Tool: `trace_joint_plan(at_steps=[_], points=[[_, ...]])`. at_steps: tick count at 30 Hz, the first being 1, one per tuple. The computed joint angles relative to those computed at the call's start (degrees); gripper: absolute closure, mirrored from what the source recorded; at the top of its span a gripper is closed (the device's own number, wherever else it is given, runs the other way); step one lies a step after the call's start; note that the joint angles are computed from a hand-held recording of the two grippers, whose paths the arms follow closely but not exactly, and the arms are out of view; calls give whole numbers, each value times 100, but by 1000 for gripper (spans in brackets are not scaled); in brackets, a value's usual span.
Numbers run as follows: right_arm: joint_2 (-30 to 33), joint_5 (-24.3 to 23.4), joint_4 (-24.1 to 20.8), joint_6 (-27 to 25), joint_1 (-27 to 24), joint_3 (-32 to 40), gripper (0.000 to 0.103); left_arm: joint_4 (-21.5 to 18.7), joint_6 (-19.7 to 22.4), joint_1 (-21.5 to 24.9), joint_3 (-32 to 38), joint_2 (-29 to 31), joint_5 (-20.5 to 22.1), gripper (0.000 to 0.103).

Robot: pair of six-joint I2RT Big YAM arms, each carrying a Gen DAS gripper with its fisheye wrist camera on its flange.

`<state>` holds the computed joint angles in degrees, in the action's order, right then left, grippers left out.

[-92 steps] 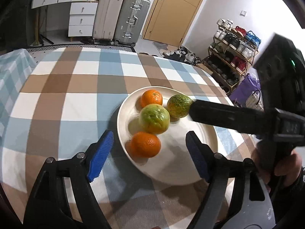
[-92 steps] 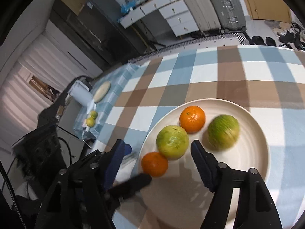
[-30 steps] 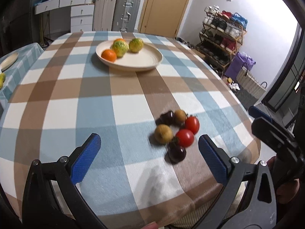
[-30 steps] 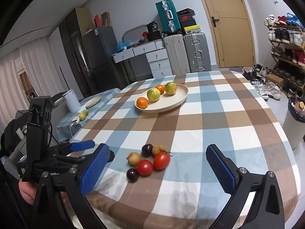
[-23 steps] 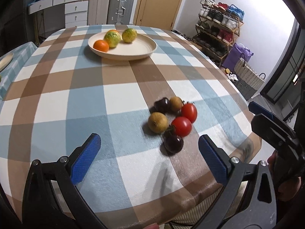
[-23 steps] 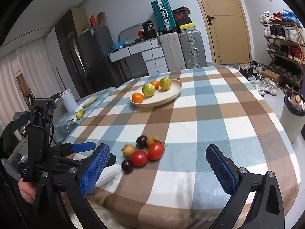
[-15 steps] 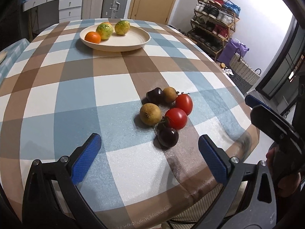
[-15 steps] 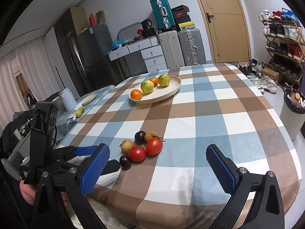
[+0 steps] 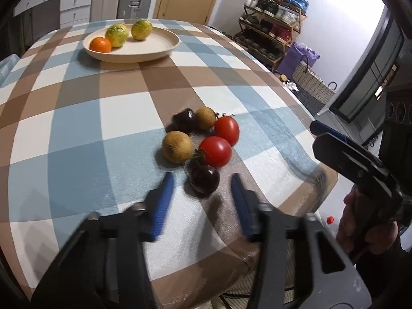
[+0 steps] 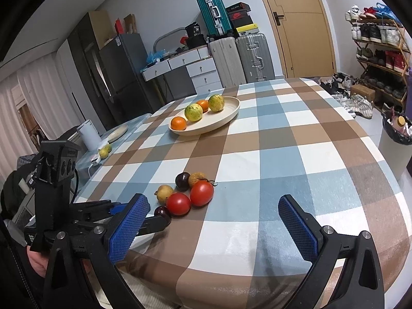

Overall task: Organize fruits
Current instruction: 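Grasp a dark plum with the left tool while the right tool grasps another plum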

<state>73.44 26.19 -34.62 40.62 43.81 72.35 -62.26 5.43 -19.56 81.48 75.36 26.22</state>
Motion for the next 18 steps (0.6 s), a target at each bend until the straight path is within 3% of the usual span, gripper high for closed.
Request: trace_joint_plan(at_steps=[1, 2, 18], points=[[-2, 7, -5, -4, 5, 0, 0, -29, 33, -3, 7, 4, 41, 80], [-6, 10, -8, 1, 5, -7, 0, -27, 40, -12, -12, -13, 50, 81], [36, -248, -20, 221, -100, -1, 0, 31, 80, 292, -27, -212, 506, 82]])
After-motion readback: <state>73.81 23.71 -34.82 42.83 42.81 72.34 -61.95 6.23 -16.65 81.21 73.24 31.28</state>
